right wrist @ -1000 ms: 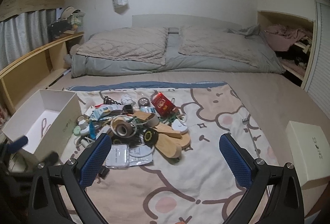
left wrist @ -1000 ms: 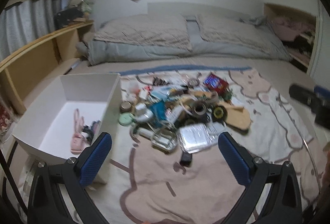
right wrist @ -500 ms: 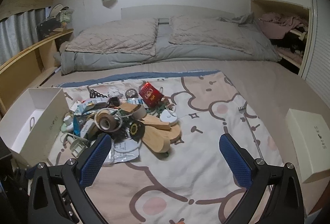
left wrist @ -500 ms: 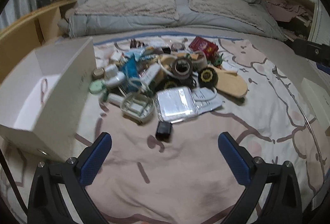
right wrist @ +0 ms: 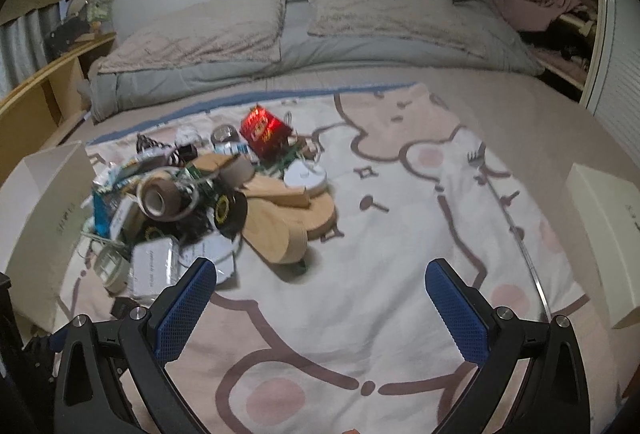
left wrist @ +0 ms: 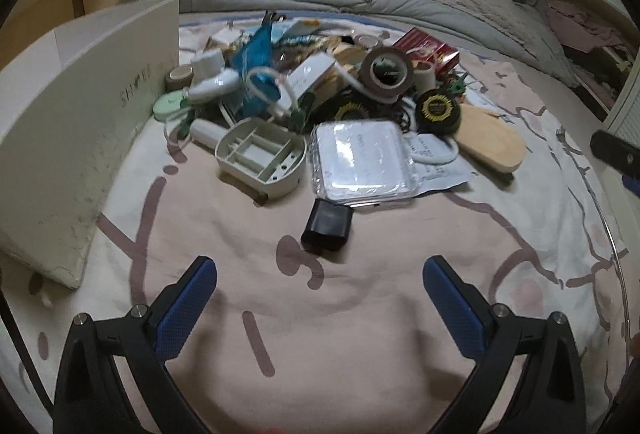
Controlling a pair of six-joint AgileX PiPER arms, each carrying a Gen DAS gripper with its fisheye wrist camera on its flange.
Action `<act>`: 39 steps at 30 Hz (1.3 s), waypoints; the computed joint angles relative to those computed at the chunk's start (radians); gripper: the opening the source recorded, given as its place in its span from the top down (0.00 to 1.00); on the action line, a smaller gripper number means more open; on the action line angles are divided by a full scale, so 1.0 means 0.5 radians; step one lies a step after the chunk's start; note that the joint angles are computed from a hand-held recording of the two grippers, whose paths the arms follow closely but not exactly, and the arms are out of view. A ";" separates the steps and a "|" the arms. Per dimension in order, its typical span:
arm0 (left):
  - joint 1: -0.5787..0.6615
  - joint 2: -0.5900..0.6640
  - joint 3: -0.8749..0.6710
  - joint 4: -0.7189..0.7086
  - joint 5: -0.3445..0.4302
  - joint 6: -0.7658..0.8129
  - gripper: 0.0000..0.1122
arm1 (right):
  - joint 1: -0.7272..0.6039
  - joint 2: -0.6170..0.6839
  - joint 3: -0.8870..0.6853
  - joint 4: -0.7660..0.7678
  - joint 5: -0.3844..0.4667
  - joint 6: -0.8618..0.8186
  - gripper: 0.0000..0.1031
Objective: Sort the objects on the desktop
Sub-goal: 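Move both tools toward the pile of items on the blanket, then grasp the wooden oval block with the right tool while the left tool grasps the black plug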
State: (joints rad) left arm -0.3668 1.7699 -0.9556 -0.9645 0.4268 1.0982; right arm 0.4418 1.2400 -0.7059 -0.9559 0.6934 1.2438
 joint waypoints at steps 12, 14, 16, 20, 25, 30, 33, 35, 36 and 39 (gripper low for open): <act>-0.074 0.224 -0.151 0.103 -0.209 -0.251 0.08 | -0.129 0.308 0.141 -0.479 -0.352 0.414 0.00; -0.092 0.238 -0.156 0.096 -0.236 -0.259 0.08 | -0.116 0.396 0.116 -0.553 -0.333 0.407 0.00; -0.100 0.244 -0.151 0.099 -0.250 -0.279 0.08 | -0.083 0.487 0.093 -0.711 -0.291 0.463 0.00; -0.087 0.256 -0.133 0.034 -0.254 -0.230 0.08 | -0.115 0.624 0.014 -0.760 -0.295 0.308 0.00; -0.055 0.260 -0.112 -0.064 -0.230 -0.155 0.08 | -0.186 0.682 -0.033 -0.916 -0.266 0.335 0.00; -0.050 0.238 -0.048 -0.291 -0.285 -0.035 0.08 | -0.172 0.720 -0.049 -1.191 -0.242 0.283 0.03; -0.009 0.216 -0.004 -0.535 -0.250 0.190 0.08 | -0.117 0.787 -0.083 -1.240 -0.188 0.142 0.22; 0.033 0.197 0.031 -0.710 -0.203 0.358 0.09 | -0.103 0.814 -0.098 -1.254 -0.205 0.102 0.33; 0.057 0.188 0.044 -0.755 -0.181 0.404 0.10 | -0.088 0.833 -0.111 -1.234 -0.210 0.065 0.40; 0.089 0.160 0.081 -0.916 -0.171 0.521 0.19 | -0.049 0.892 -0.151 -1.211 -0.187 0.049 0.48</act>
State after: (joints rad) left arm -0.3224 1.8500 -0.9149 -1.4223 0.3412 1.3587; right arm 0.4173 1.6860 -0.7814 -1.5614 0.6002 1.2683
